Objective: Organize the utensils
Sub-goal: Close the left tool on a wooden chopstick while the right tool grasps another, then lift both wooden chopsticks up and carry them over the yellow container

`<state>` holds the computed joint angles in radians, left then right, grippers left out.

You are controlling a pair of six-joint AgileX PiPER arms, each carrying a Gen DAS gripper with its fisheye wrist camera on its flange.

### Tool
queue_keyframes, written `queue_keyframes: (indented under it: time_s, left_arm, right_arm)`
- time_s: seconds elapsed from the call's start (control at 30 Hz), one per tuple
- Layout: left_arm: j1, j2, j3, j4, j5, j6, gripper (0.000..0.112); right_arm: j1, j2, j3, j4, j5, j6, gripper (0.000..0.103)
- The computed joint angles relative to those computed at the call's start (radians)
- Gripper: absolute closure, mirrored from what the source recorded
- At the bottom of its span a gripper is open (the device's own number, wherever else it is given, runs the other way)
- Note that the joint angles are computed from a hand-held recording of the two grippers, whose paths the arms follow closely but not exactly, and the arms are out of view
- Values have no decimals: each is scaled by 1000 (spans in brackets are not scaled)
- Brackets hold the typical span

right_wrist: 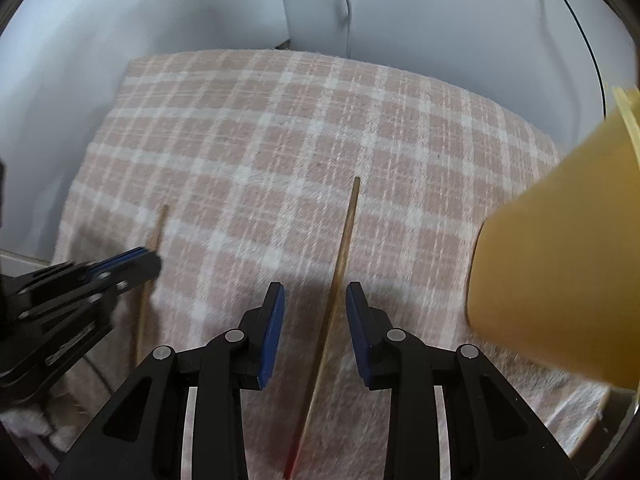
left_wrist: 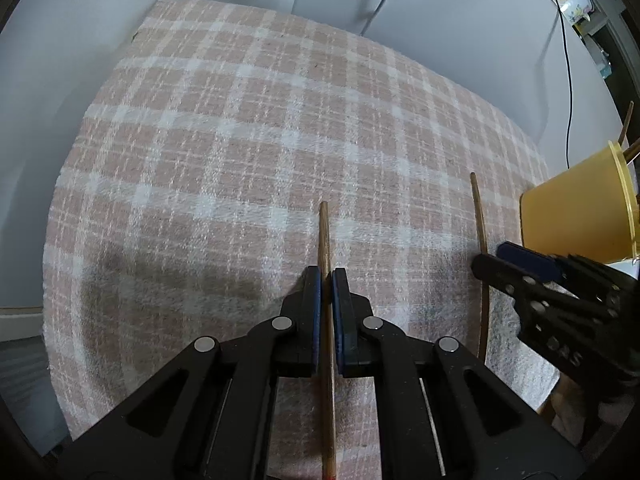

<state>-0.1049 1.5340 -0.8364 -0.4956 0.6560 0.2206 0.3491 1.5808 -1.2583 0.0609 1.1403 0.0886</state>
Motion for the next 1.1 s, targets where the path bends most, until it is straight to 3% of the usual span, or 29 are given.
queue_keyframes:
  time_s: [0.27,0.3,0.37,0.43,0.67,0.87,1.1]
  left_arm:
    - [86,-31,15,-23,58,73,106]
    - [62,-18,16,-31,38,58,106]
    - [70,-25,20,-38,44,64,106]
    - [67,-29,24,-32,42,56,106]
    - [28,-3,-2,-59,24,23,108]
    - [41,-37,-71,-31,93,-19,108]
    - [26,-100,-137,18,161,-65,108]
  right_arm:
    - [-1,92,-48,-6,12,21,73]
    - [-3,98,-56,-3,18,17,73]
    - [-18,107,-71,11,25,-8,81]
    - [-44,114,-77,65,27,-51,98]
    - [-62,108,-74,140,32,-117,99]
    - [-43,41,-27,185,7,-129,99]
    - [-89,-53,-35,240,44,-169,99]
